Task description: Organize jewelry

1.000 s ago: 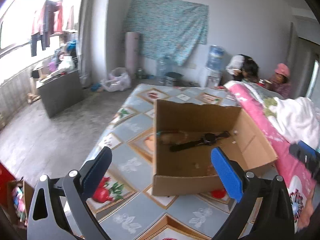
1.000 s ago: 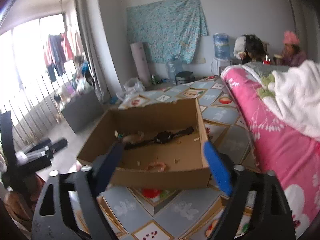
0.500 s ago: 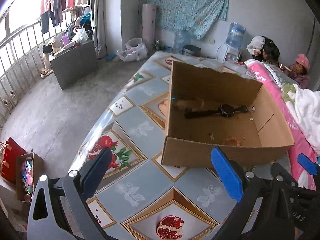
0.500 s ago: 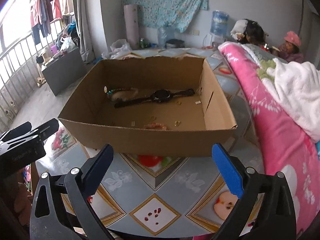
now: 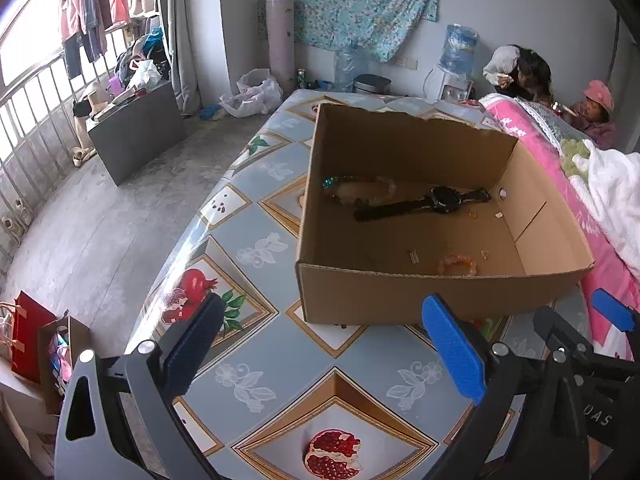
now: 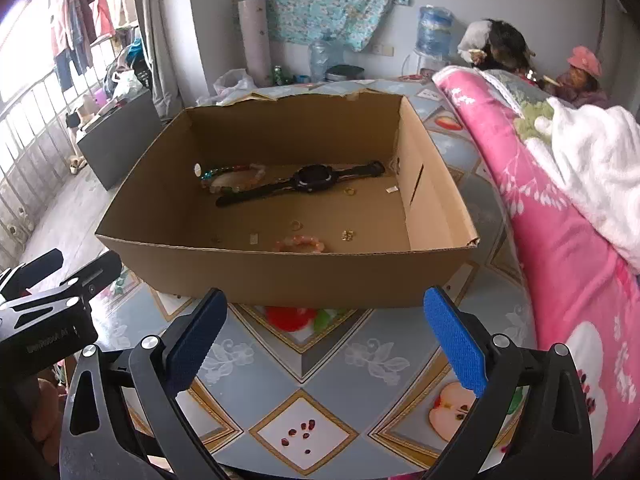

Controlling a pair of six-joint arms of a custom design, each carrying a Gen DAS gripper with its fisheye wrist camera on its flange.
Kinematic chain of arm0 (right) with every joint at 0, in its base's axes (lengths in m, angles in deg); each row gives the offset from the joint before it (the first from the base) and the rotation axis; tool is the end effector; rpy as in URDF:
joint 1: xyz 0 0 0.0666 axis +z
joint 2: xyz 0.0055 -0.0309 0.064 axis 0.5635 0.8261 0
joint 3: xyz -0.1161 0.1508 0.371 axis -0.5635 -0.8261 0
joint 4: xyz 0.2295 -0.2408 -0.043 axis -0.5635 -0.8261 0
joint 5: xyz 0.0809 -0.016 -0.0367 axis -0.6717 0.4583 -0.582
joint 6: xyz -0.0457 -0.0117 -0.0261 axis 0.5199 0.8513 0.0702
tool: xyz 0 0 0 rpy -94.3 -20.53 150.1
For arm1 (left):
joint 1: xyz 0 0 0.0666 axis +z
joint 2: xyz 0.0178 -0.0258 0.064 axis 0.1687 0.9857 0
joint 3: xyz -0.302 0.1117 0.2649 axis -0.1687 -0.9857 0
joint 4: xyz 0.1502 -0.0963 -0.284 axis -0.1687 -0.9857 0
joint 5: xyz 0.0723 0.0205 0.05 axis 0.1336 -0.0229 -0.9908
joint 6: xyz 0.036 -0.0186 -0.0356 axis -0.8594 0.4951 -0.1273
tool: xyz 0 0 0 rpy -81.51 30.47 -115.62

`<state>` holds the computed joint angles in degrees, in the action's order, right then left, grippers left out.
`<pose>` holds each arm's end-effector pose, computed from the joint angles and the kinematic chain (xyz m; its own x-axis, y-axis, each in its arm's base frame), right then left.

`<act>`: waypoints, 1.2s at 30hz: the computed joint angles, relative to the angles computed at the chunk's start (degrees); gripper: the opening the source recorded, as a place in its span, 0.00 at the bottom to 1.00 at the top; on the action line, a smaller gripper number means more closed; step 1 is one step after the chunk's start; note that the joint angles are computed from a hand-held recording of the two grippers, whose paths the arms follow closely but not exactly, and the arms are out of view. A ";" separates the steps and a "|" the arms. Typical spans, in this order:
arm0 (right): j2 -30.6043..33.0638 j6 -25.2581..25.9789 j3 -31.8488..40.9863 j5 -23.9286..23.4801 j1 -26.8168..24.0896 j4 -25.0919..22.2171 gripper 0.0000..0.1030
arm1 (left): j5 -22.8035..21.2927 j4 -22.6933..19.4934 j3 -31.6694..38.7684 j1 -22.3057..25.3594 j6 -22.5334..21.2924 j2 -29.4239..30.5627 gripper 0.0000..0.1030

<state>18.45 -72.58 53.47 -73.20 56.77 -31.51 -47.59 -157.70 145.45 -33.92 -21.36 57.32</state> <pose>0.3054 0.1179 0.6067 -0.7596 -0.0168 -0.6502 -0.0428 0.9988 0.0242 0.3099 -0.2734 0.6019 -0.7796 -0.0539 -0.6240 -0.0703 0.9975 0.0017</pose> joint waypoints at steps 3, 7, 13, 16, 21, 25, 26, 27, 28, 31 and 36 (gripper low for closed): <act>-0.07 0.07 -0.07 -0.45 -0.59 0.18 0.92 | 0.19 -0.29 0.35 -0.12 -0.17 0.40 0.95; -0.39 0.27 -0.19 -1.10 -1.09 0.58 0.92 | 0.23 -0.51 0.63 -0.25 -0.11 0.68 0.95; -0.36 0.56 0.09 -1.43 -1.01 0.43 0.92 | 0.58 -0.88 0.87 -0.35 -0.09 1.01 0.95; -0.31 0.66 0.26 -1.40 -0.77 0.45 0.92 | 0.77 -1.02 0.88 -0.44 0.00 1.16 0.95; -0.19 0.45 0.45 -1.18 -0.55 0.19 0.92 | 1.03 -0.92 0.71 -0.53 0.04 1.13 0.95; -0.06 0.17 0.50 -0.90 -0.48 -0.01 0.92 | 1.44 -0.72 0.44 -0.49 -0.27 0.98 0.95; -0.05 0.12 0.50 -0.85 -0.45 -0.03 0.92 | 1.52 -0.66 0.44 -0.44 -0.40 1.00 0.95; -0.10 0.16 0.36 -0.88 -0.52 0.03 0.92 | 1.58 -0.65 0.43 -0.46 -0.47 1.00 0.95; -0.15 0.21 0.27 -0.90 -0.56 0.03 0.92 | 1.61 -0.67 0.43 -0.48 -0.50 1.00 0.95; -0.14 0.18 0.17 -0.89 -0.52 -0.06 0.92 | 1.54 -0.65 0.44 -0.54 -0.39 1.03 0.95; -0.22 0.19 -0.09 -0.98 -0.60 0.01 0.92 | 1.64 -0.68 0.46 -0.54 -0.43 1.06 0.95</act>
<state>18.23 -72.39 53.38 -74.18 56.18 -31.50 -45.94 -158.39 145.91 -34.46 -21.79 58.38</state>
